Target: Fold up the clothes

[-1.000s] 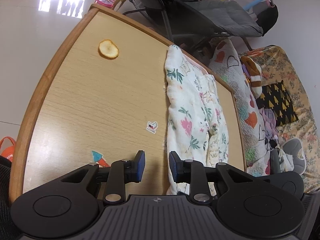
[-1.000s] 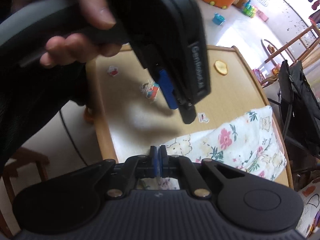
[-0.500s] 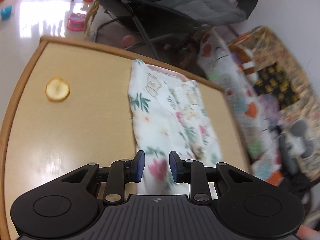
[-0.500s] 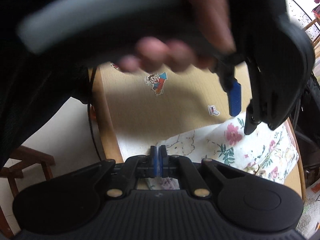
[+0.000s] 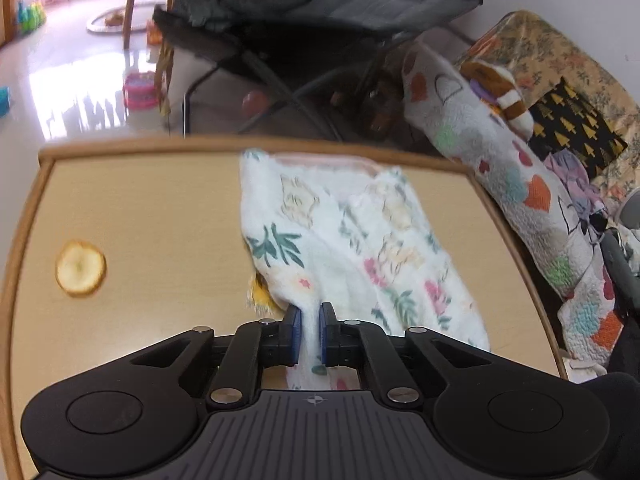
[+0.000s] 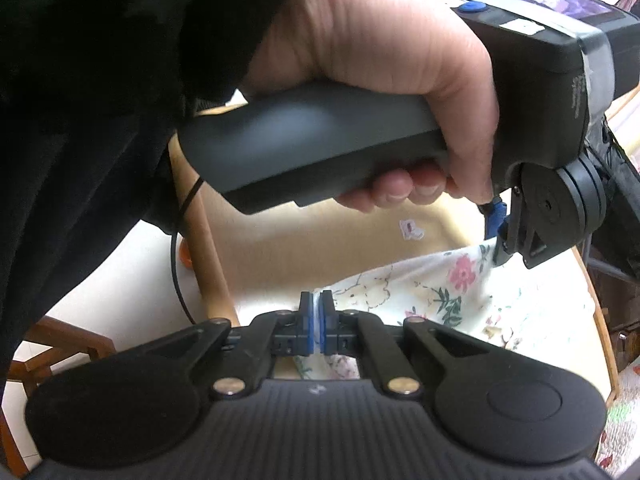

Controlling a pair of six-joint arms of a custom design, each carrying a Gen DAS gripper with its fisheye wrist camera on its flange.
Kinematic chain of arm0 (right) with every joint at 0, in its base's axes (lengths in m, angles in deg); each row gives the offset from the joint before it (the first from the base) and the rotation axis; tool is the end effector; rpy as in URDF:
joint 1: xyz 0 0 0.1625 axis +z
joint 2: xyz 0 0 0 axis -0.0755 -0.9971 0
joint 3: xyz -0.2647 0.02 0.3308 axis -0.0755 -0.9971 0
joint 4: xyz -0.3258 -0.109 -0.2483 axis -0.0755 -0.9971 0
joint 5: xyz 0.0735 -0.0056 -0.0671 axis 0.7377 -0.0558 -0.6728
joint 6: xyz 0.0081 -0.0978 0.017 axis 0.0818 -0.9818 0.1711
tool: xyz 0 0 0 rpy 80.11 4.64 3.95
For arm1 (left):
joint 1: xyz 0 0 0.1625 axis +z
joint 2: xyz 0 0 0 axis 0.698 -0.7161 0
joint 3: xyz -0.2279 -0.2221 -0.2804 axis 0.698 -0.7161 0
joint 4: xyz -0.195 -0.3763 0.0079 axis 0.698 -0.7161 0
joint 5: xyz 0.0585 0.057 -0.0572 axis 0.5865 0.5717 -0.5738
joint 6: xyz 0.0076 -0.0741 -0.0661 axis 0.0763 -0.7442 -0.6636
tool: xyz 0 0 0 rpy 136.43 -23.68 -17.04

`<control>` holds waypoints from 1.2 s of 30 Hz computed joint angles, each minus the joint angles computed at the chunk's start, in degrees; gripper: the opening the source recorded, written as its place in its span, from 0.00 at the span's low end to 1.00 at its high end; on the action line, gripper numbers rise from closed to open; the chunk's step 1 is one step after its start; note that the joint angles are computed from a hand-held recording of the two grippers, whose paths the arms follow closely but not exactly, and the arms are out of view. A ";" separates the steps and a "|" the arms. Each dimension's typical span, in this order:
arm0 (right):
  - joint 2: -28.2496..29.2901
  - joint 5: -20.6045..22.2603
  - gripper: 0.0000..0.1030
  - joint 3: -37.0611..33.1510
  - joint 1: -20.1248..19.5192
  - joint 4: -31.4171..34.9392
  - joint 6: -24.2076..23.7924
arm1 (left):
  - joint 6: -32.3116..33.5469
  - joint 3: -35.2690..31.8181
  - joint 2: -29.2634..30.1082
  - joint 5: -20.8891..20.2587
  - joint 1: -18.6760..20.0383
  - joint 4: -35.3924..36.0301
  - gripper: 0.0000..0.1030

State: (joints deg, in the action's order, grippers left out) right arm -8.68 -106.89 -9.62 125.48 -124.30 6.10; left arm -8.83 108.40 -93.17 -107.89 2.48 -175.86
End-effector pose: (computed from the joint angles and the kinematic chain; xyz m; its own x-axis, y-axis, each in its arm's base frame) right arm 0.4321 -0.5541 0.3160 -0.1655 -0.8958 0.4124 -0.9044 0.3046 0.2989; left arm -0.3879 -0.6928 0.3472 -0.8538 0.2226 -0.4706 0.4381 0.7957 -0.4183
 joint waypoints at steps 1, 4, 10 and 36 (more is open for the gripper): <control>0.06 -0.11 0.03 0.06 -0.14 0.45 0.06 | -0.09 -0.41 0.23 0.33 -0.04 0.75 0.09; -0.53 0.03 0.03 1.78 -0.54 -0.57 0.03 | -1.42 -0.53 0.48 1.29 0.31 2.16 0.09; -3.34 1.17 0.07 4.94 -0.48 -2.90 1.54 | -4.01 0.34 -0.36 1.98 0.51 1.08 0.19; -14.60 0.04 0.32 12.43 -4.59 -6.04 15.86 | 0.52 22.07 -15.38 -2.20 -6.16 0.52 0.47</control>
